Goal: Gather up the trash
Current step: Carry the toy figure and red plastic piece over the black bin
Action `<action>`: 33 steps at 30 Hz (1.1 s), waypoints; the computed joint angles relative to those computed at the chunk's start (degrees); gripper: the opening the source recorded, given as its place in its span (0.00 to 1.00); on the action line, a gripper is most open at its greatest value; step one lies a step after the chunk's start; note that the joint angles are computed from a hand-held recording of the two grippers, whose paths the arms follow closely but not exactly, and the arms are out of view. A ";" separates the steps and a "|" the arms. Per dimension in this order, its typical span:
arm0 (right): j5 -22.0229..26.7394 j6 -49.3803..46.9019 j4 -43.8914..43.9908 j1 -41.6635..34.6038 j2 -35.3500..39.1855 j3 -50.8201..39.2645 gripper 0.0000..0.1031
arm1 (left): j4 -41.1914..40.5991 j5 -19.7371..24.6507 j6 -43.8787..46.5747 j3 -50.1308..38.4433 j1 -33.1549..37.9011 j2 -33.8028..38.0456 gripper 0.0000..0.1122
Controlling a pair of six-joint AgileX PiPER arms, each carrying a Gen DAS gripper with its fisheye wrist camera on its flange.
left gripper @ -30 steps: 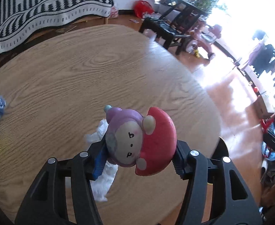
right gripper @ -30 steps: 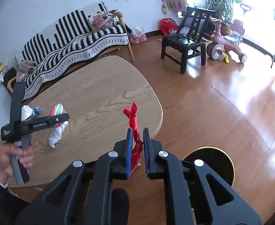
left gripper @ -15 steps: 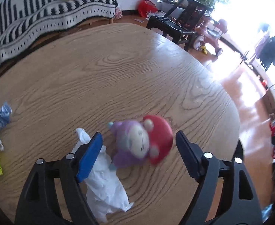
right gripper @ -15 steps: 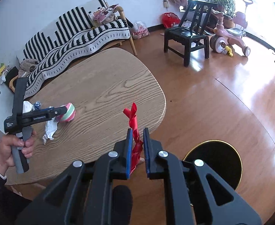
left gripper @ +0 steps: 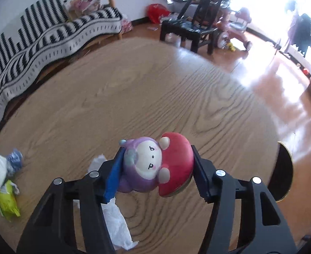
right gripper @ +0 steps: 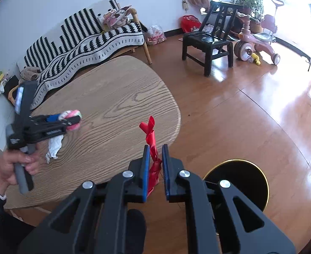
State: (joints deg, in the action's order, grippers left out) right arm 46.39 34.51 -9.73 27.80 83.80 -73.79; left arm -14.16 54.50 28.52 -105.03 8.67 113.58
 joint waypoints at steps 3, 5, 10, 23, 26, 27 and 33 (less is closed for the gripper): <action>0.13 0.06 -0.33 -1.30 -2.13 2.15 0.12 | -1.57 1.66 -0.36 -0.64 -1.36 -2.84 0.52; 0.46 0.11 -0.67 -2.70 -4.19 4.58 0.12 | -2.42 1.44 0.08 1.01 -4.09 -5.43 0.52; 0.34 -1.97 1.03 -8.69 -10.08 12.50 0.12 | -5.15 1.32 -1.76 7.41 -13.61 -9.93 0.52; -4.03 -15.04 10.17 -28.98 -16.07 29.41 0.12 | -0.94 -6.50 -12.91 17.88 -35.40 -1.53 0.52; -6.41 -19.11 13.42 -32.43 -13.95 32.09 0.12 | 1.15 -7.57 -12.90 18.35 -36.07 -0.06 0.52; -7.05 -20.35 14.67 -33.20 -13.14 32.48 0.12 | 1.40 -8.11 -13.01 18.46 -36.26 0.09 0.52; -10.17 -21.80 17.36 -34.38 -10.40 35.10 0.12 | -1.72 -6.54 -11.20 16.34 -36.33 1.61 0.52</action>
State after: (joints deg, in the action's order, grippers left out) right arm 36.22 12.70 7.63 -6.58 73.40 -38.69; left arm -15.88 47.96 17.32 -88.69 -27.66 115.19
